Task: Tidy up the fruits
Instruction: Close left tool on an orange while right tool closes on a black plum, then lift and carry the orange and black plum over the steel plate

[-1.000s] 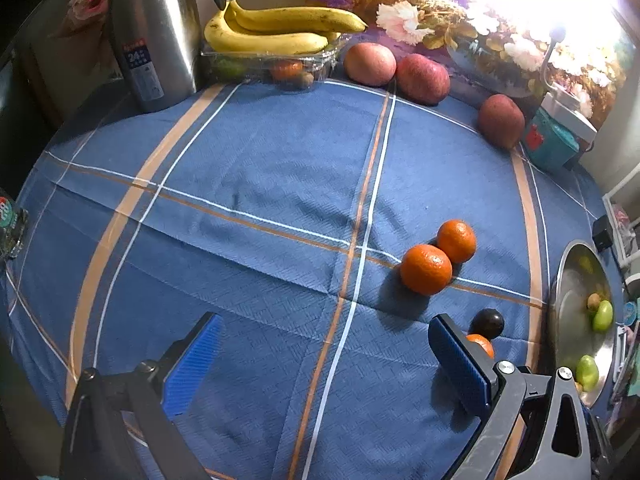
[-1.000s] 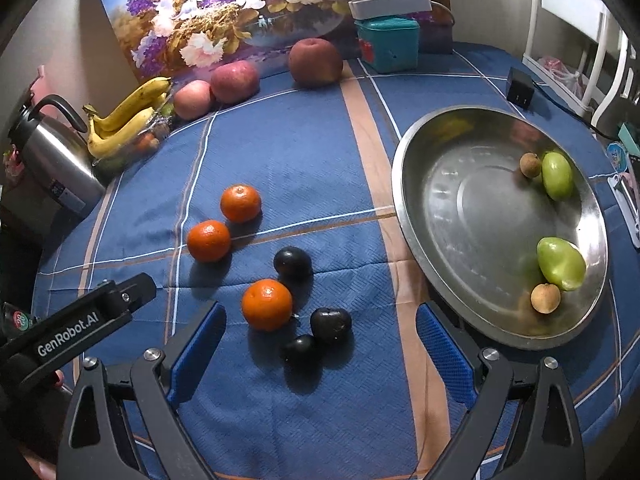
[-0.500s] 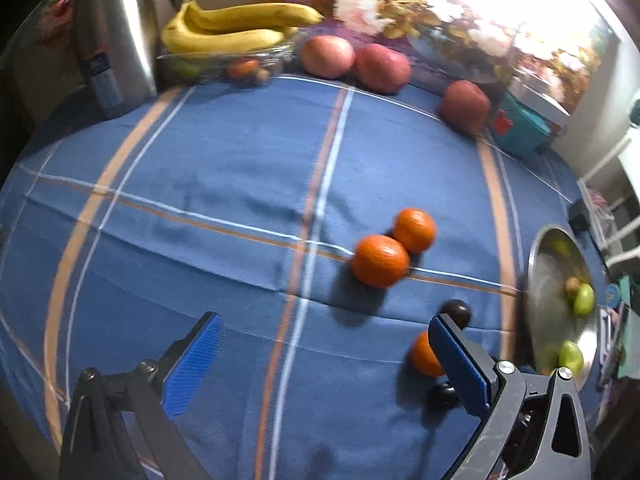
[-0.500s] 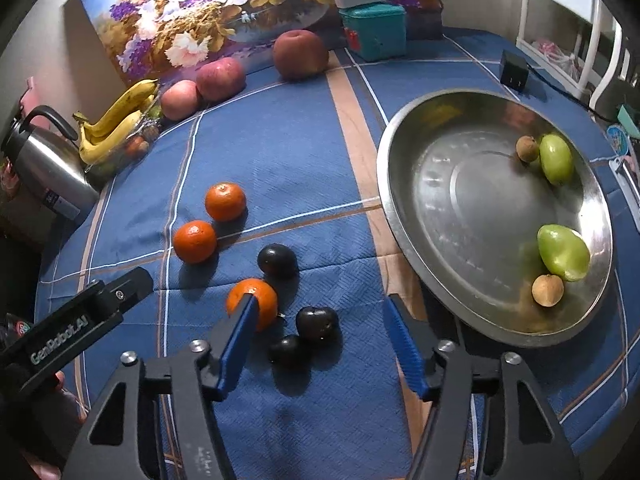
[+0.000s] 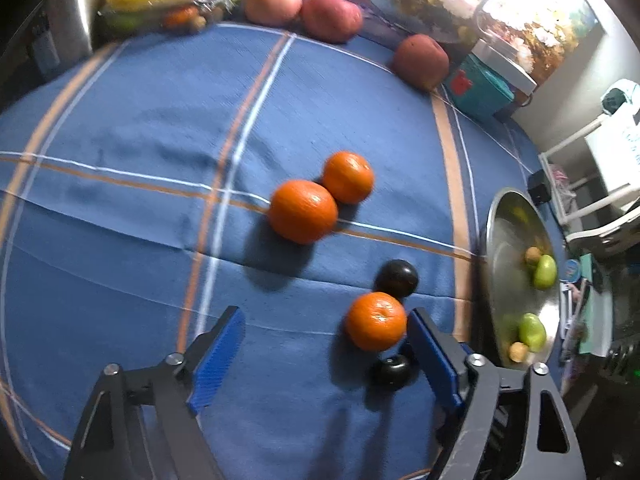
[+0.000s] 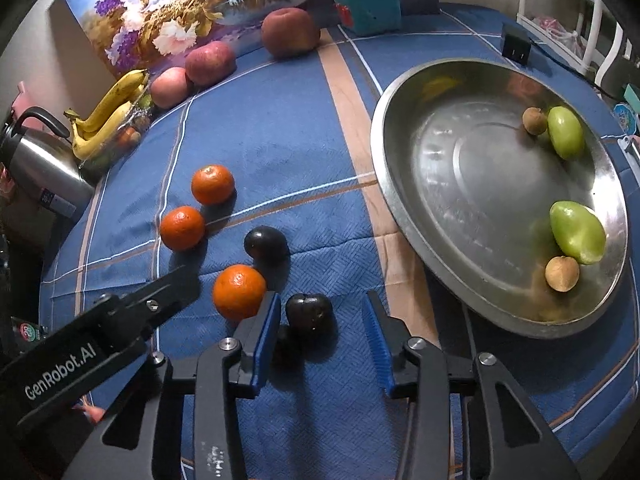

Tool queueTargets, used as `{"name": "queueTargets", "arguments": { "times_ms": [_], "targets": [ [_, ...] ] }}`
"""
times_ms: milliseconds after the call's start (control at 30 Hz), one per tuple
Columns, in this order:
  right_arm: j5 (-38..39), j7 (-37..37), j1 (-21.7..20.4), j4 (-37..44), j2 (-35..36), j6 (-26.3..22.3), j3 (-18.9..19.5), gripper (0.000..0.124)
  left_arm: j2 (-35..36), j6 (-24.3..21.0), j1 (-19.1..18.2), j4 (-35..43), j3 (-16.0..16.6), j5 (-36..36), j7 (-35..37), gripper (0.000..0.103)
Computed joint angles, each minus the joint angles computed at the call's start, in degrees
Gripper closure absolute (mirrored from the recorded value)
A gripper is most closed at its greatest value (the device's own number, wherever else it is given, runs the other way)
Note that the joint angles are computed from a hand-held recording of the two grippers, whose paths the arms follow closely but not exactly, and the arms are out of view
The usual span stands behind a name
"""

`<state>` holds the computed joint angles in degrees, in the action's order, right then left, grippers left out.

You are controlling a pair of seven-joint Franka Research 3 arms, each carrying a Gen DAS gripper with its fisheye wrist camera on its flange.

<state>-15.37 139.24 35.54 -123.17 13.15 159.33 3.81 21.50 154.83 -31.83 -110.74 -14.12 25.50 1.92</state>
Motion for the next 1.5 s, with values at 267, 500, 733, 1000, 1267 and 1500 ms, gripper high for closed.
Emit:
{"name": "queueTargets", "arguments": {
  "times_ms": [267,500,733,1000,1267,1500],
  "targets": [
    [1.7,-1.7,-0.3,0.2,0.6,0.1,0.3,0.082,3.5,4.4,0.5,2.3,-0.7,-2.4,3.2,0.038],
    [2.7,-2.9,-0.4,0.7,1.0,-0.7,0.3,0.084,5.0,6.9,0.7,3.3,-0.8,-5.1,5.3,0.061],
    [2.6,-3.0,-0.1,1.0,1.2,-0.9,0.1,0.084,3.5,8.0,0.0,1.4,0.0,-6.0,4.5,0.065],
    [4.5,-4.3,-0.5,0.6,1.5,0.8,0.4,0.084,0.0,3.3,-1.9,-0.9,2.6,-2.0,-2.7,0.065],
    [5.7,-6.0,-0.1,1.4,2.5,1.2,0.1,0.09,-4.0,0.8,-0.7,-4.3,2.3,3.8,-10.6,0.065],
    [6.8,-7.3,-0.1,1.6,2.9,1.4,0.0,0.096,-4.3,-0.1,0.4,-3.9,1.0,5.6,-11.6,0.065]
  ]
}}
